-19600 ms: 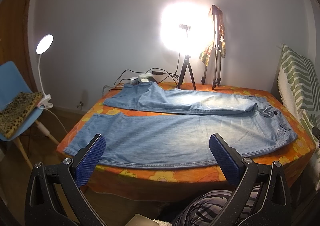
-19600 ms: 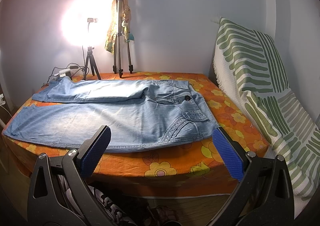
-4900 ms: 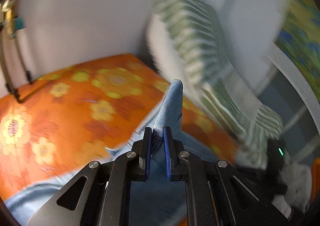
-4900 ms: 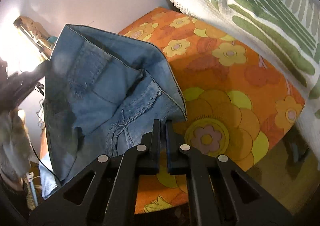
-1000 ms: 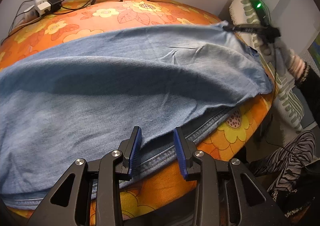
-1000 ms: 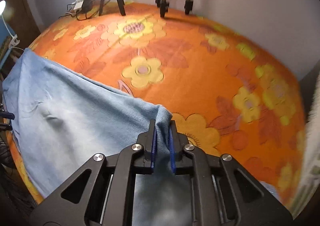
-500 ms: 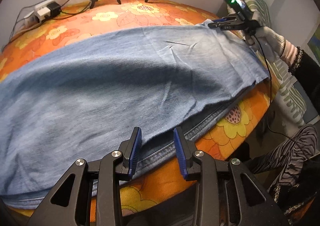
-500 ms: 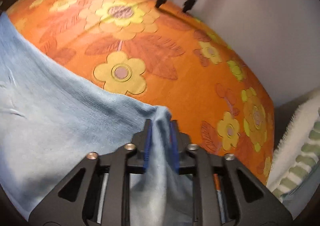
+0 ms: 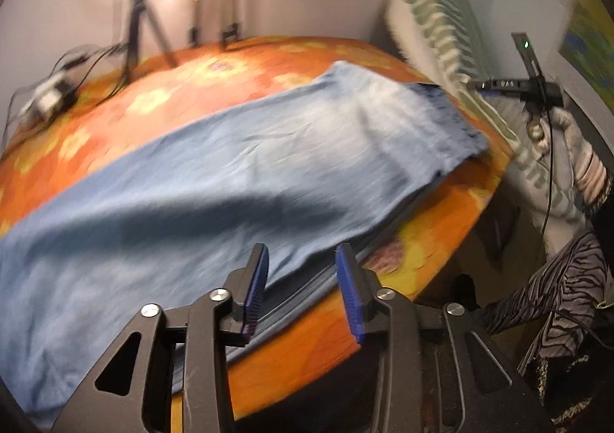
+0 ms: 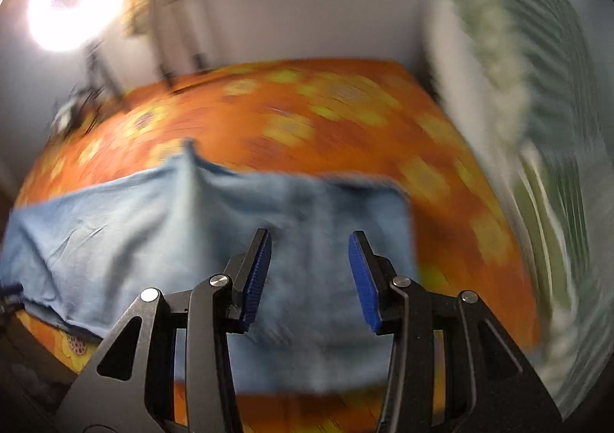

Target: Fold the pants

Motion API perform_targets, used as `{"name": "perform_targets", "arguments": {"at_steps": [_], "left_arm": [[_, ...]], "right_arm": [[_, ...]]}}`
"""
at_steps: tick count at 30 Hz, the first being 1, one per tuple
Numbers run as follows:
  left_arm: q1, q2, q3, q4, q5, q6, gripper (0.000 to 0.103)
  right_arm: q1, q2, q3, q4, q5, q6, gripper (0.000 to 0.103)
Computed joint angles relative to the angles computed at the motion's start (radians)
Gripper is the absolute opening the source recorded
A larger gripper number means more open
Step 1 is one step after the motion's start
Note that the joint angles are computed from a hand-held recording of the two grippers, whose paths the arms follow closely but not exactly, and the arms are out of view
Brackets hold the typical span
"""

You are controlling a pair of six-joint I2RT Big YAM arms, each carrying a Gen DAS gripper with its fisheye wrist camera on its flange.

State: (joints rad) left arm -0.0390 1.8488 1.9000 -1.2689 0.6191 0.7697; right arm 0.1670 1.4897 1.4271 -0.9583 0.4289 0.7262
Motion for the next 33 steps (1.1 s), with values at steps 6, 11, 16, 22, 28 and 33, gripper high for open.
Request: {"name": "perform_targets", "arguments": {"at_steps": [6,11,16,22,28,33], "left_arm": [[-0.098,-0.033,-0.044,0.007,-0.022,0.048,0.036],[-0.167,-0.038,-0.066,0.031,-0.067,0.058,0.036],[-0.197,-0.030,-0.059,0.045,-0.086,0.037,0.036],[-0.203,-0.019,-0.047,0.046,-0.099,0.024,0.036],[-0.205,-0.023,-0.055,0.051,-0.104,0.030,0.036],[-0.203,-0.023,-0.058,0.047,-0.107,0.034,0.036]], "right_arm": [[-0.085,-0.148,-0.245,0.056,-0.105,0.155,0.043],[-0.148,-0.174,-0.337,0.153,-0.258,0.208,0.043],[-0.138,-0.137,-0.328,0.168,-0.273,0.200,0.043],[-0.105,-0.095,-0.271,0.130,-0.224,0.167,0.006],[-0.064,-0.127,-0.214,0.174,-0.035,0.041,0.004],[-0.087,-0.094,-0.182,0.171,-0.010,0.019,0.004]]}}
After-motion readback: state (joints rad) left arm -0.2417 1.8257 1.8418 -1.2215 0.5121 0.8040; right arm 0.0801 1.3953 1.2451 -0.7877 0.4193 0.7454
